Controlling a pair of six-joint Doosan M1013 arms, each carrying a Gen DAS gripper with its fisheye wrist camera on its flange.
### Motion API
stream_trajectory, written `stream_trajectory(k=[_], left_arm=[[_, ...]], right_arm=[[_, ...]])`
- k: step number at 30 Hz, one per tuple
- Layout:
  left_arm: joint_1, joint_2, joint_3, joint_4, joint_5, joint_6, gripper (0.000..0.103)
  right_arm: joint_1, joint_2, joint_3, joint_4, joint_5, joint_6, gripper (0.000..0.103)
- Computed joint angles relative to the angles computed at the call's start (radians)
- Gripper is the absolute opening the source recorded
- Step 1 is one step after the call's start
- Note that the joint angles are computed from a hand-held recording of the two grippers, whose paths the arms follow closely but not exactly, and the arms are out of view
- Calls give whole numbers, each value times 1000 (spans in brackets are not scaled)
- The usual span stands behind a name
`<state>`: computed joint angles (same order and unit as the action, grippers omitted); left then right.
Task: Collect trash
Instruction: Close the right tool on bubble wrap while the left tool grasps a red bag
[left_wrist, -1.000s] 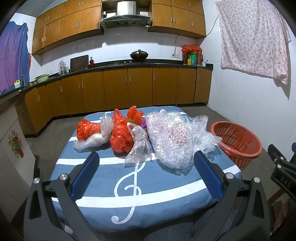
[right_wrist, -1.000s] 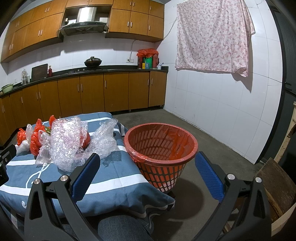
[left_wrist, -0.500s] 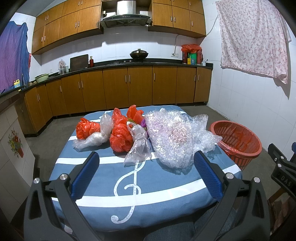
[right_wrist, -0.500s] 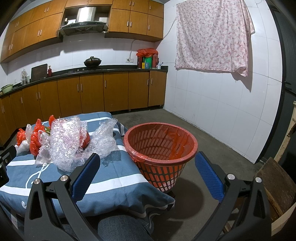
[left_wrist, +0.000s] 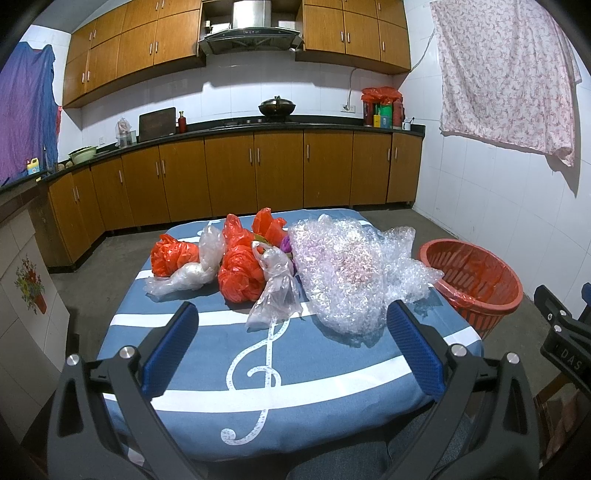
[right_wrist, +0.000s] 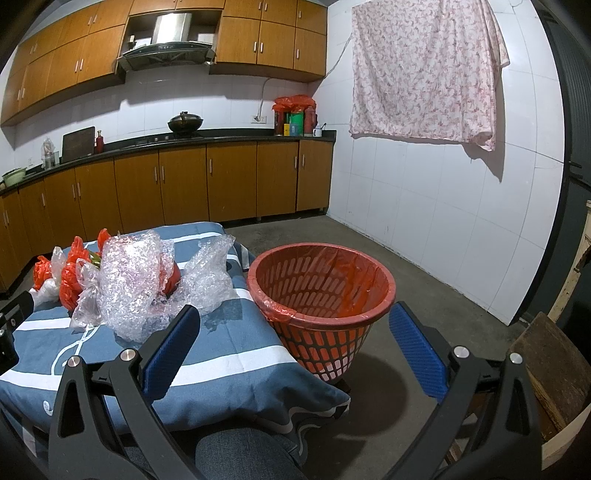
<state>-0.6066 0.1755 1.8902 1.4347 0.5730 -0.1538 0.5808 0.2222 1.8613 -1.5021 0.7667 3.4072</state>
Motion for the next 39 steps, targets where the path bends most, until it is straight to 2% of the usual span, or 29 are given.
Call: stream_trajectory(k=[4,9,13,17,19,23,27,32,39], left_arm=[[0,1,-1,-12,11,3,99],[16,13,2,-19,24,-9,99],[47,20,-5,-80,27,15,99],[82,29,-12,-150,15,42,99],[98,36,-18,-173,12,53,99],[117,54,-35,-188,26,64,99],[135,79,-60,-206,26,86,99],[162,103,-88,-251,6,119,99],[190,133,-120,-261,-13,136,99]], right_arm=[[-5,0,-5,7,-21,-14,101],[-23,26,-31,36,-89,-37,101],[-38,34,-48,57,-116,-63,101],[-64,62,-87,120,-189,-117,101],[-77,73,-104,163,-216,-153,99],[-101,122,-173,317,-262,-325,84],[-110,168,-232,419,-273,-452,76],[-128,216,-296,538,-273,-572,71],[-166,258,-353,792,-285,-762,67]])
